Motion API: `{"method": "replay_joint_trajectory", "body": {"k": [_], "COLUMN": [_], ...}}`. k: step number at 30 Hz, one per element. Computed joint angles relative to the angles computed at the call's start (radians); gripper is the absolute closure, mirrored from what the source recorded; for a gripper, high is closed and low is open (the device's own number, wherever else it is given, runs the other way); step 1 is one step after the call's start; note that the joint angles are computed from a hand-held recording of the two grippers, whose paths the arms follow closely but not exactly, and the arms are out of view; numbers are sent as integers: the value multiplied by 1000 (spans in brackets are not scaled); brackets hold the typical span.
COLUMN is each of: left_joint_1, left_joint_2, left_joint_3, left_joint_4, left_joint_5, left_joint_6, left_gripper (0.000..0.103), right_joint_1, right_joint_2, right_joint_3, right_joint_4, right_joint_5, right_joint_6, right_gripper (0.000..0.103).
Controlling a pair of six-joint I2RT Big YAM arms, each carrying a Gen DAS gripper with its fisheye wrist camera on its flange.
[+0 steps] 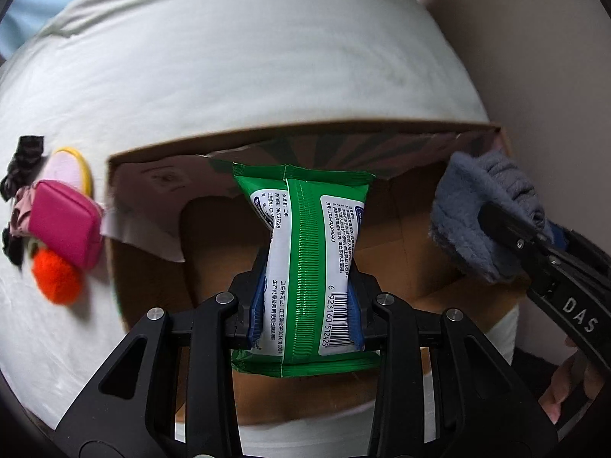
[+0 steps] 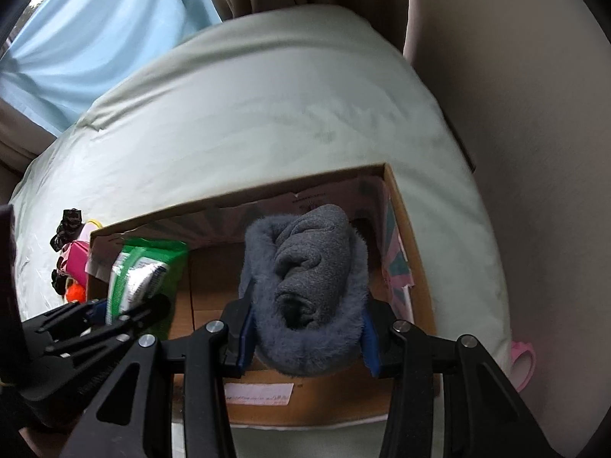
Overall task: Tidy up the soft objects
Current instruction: 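Carry wipe pack with left tool while right tool carries sock roll into the box, then open both tools and lift them away from the box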
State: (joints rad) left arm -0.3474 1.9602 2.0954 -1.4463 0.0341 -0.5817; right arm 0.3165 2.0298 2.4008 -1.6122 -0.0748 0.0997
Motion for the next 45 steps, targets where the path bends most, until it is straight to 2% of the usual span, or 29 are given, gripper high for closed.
{"method": "replay_joint_trajectory", "body": {"k": [4,5,6,7,8,9,10,12,20,23,31,37,45], "left_joint_1": [-4,-6,-12,-17,-23,-34,-35,-40,-40,-37,-54,-61,-42], "left_joint_2": [42,57,73,88,97,80,65,53,-18,-49,-124,-242,-459], "left_joint_3": [58,85,120,148,171,155,137,127,79,52,85,49,-73], "left_joint_4": [-53,-72,-106,-132,-154,-139,-126,-128,-107,-89,-95,-91,-75], "left_joint_5": [2,2,-7,-24,-52,-85,-85,-81,-68,-75,-134,-182,-284], "left_joint_6": [23,32,54,71,89,112,129,134,89,103,124,95,55], "left_gripper": [71,64,53,15,1,1,1,1,1,1,1,1,1], "right_joint_1": [-4,-5,-8,-9,-9,-9,-11,-14,-10,-11,0,34,125], "right_joint_2": [42,57,69,70,61,58,65,74,11,-12,-66,-93,-155], "right_joint_3": [45,66,83,84,69,64,76,97,16,2,43,128,212], "right_joint_4": [-27,-43,-49,-38,-12,2,-6,-26,9,13,0,-56,-59], "right_joint_5": [-9,-14,-33,-43,-44,-44,-55,-75,-85,-85,-65,-48,8], "right_joint_6": [16,25,33,40,47,50,45,42,56,54,44,29,20], "right_gripper": [59,54,51,43,24,14,2,2,2,2,2,2,2]}}
